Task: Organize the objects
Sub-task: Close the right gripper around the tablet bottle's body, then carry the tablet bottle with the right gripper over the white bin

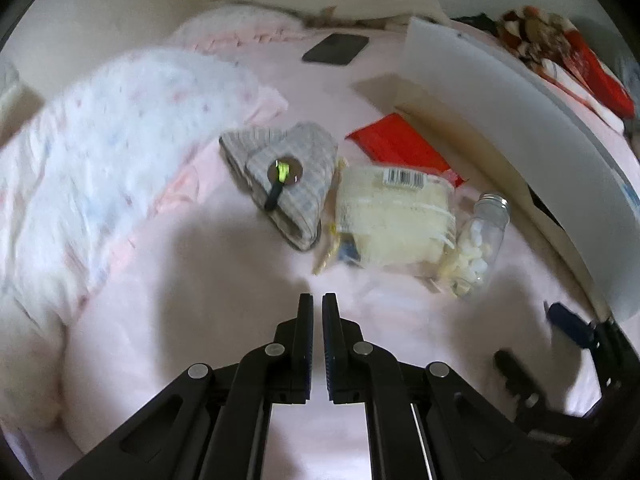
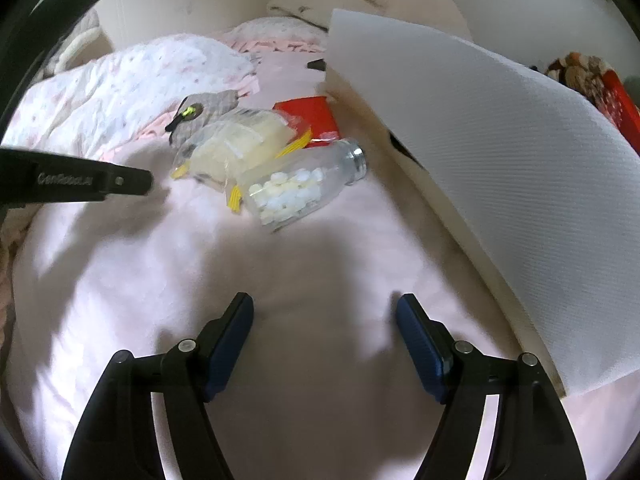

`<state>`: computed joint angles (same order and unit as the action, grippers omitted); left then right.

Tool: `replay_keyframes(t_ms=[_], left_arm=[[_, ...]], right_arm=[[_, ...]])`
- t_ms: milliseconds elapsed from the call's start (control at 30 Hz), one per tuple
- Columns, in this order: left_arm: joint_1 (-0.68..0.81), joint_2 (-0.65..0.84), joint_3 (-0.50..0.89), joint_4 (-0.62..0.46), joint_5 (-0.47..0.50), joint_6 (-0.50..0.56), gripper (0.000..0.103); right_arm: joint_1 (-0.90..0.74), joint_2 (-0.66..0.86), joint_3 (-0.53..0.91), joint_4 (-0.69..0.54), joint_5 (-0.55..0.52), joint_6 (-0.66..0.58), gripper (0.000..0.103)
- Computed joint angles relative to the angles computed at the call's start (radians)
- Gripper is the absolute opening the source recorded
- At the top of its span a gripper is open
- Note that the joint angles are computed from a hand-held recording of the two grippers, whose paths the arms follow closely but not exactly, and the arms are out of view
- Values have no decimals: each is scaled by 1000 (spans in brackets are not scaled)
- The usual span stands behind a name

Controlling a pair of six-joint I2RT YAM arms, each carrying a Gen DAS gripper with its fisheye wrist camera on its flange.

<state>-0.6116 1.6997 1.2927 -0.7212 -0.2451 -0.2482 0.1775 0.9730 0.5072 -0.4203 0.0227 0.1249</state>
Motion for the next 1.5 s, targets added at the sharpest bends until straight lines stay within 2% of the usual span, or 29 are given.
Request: replay_keyframes(t_ms=[33, 133, 233, 267, 433, 533, 600, 700, 800, 867, 1233, 1400, 1500], left_arm=[[3, -5, 4, -3, 16, 7, 6], [16, -11, 16, -14, 67, 5, 7], [36, -4, 16, -14, 87, 5, 19], [59, 3, 25, -17, 98, 17, 19], [137, -24, -3, 32, 215, -9, 19], [176, -40, -13, 50, 295, -34, 20], [185, -39, -13, 55, 306, -31, 24], [178, -34, -8, 60, 272, -20, 24], [171, -27, -1, 58, 259, -9, 24], [169, -19, 6, 49, 258, -3, 24], [166, -14, 8, 51, 237, 2, 24], [172, -12, 7, 49, 243, -15, 24], [168, -13, 5, 55, 250, -22, 24]], right_arm=[[-18, -27, 0, -13, -25, 17, 67], [-95, -96, 6, 0, -154, 69, 67], [-120, -106, 51, 17, -205, 146, 67], [-125, -85, 69, 30, -219, 161, 67], [-75, 128, 227, -23, -152, 257, 67], [-58, 248, 299, -26, -143, 370, 67], [-66, 269, 307, -16, -170, 452, 67], [-51, 327, 341, -20, -133, 531, 65], [-46, 401, 380, -51, -117, 579, 56], [-51, 445, 394, -55, -132, 596, 50], [-15, 540, 443, -43, -83, 551, 49], [-37, 421, 337, -16, -130, 520, 47], [1, 316, 278, -31, -83, 496, 46]])
